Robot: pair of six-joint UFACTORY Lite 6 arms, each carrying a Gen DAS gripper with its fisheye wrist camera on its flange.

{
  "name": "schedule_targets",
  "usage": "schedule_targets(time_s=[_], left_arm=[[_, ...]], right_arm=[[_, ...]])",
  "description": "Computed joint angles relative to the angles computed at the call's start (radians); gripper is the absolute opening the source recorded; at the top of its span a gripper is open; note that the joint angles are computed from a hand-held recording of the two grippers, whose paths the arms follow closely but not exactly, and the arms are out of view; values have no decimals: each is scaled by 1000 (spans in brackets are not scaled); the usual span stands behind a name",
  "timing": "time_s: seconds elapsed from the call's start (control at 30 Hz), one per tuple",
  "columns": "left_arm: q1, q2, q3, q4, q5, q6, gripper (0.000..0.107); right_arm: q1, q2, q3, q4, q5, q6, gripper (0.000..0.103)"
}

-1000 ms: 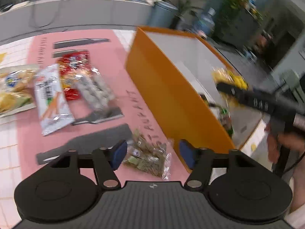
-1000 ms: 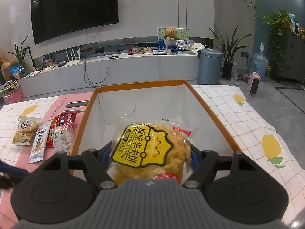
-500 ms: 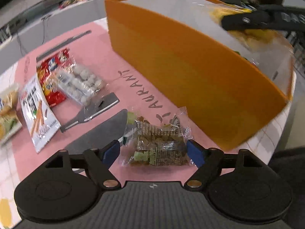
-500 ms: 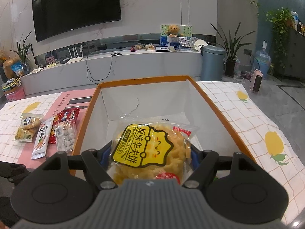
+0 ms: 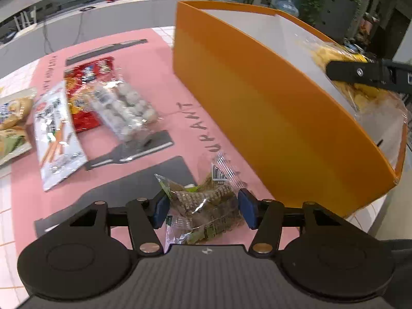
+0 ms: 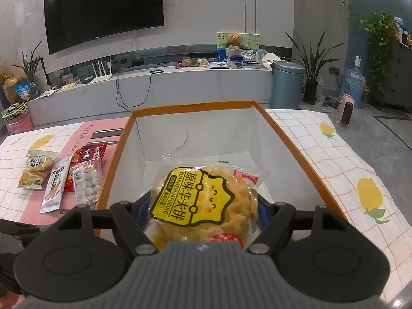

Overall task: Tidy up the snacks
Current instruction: 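Drop the waffle bag into the orange box with the right gripper while the left holds the green packet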

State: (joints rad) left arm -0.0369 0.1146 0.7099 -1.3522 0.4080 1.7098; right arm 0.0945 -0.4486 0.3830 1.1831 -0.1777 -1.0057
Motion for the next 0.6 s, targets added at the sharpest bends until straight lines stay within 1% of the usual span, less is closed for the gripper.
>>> schedule_targets(time_s=[0.1,0.27,0.43,0.53,0.6], left_arm=[[28,-20,8,11,32,-8,61],[78,-69,44,82,101,-122,60],[132,-86,81,81,172,-141,60],[152,-75,112,107,219,-178,60],[154,-71,115,107,224,-184,60]], right_arm=[[13,13,4,41,-19,-36,74],[16,79,33,72,-57,-75,74],[-14,125,57,82,-56,-79,74],[-33,153,70,124,-58,-116,74],[-32,193,88,192,-70,-180,74]])
